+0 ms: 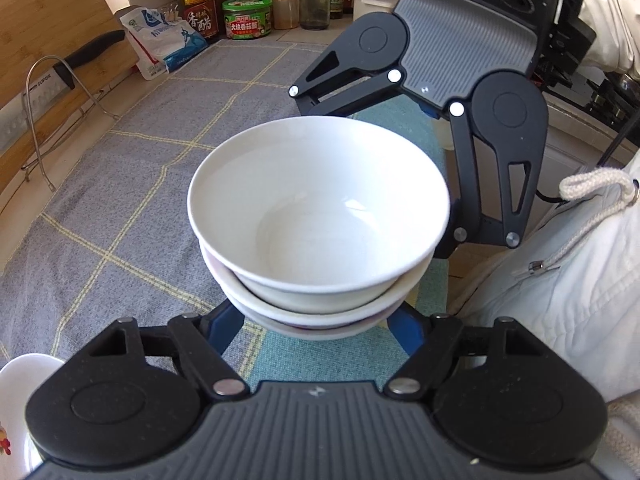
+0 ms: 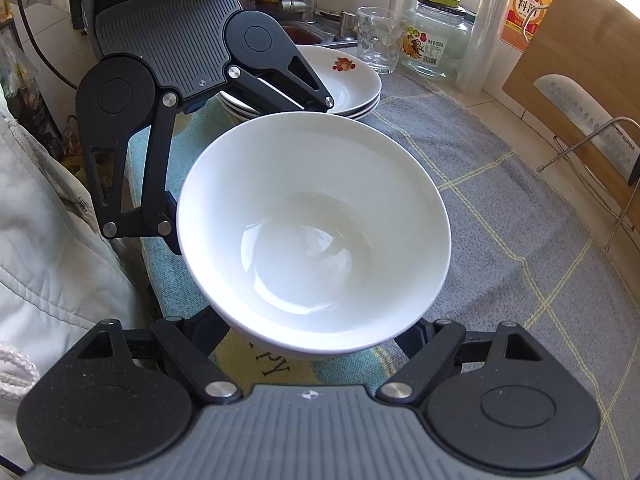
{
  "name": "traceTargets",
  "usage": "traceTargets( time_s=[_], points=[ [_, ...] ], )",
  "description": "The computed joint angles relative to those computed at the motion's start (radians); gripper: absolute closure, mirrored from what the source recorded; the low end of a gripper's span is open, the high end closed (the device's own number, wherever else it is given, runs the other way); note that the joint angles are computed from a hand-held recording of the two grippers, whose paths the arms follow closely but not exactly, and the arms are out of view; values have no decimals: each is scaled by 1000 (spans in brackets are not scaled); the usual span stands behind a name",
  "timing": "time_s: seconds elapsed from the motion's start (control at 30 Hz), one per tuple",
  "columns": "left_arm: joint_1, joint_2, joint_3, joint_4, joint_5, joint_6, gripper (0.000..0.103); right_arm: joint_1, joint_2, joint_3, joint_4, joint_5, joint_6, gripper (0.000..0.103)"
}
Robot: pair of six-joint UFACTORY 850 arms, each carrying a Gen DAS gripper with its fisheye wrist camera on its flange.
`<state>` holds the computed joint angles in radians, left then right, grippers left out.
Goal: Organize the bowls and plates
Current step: 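Carry the bowl stack with both tools over the plate stack by the sink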
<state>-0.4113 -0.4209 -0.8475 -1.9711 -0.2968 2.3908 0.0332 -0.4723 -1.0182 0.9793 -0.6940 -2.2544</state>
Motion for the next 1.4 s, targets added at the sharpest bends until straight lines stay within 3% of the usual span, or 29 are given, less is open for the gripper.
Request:
traceTargets(
  time_s=[0.33, 0.7, 1.03, 1.4],
  points=[
    [47, 126, 119, -294, 20, 223, 25, 86, -8, -71, -42, -36, 3, 14],
    [172, 280, 249, -656, 46, 570, 25, 241, -62, -190, -10, -55, -48, 14],
    [294, 254, 270, -647, 6, 602, 25, 353, -170, -310, -19, -18, 11, 14],
    [345, 200, 249, -493, -36, 483, 25, 384, -221, -359, -74, 9, 126, 14]
  ],
)
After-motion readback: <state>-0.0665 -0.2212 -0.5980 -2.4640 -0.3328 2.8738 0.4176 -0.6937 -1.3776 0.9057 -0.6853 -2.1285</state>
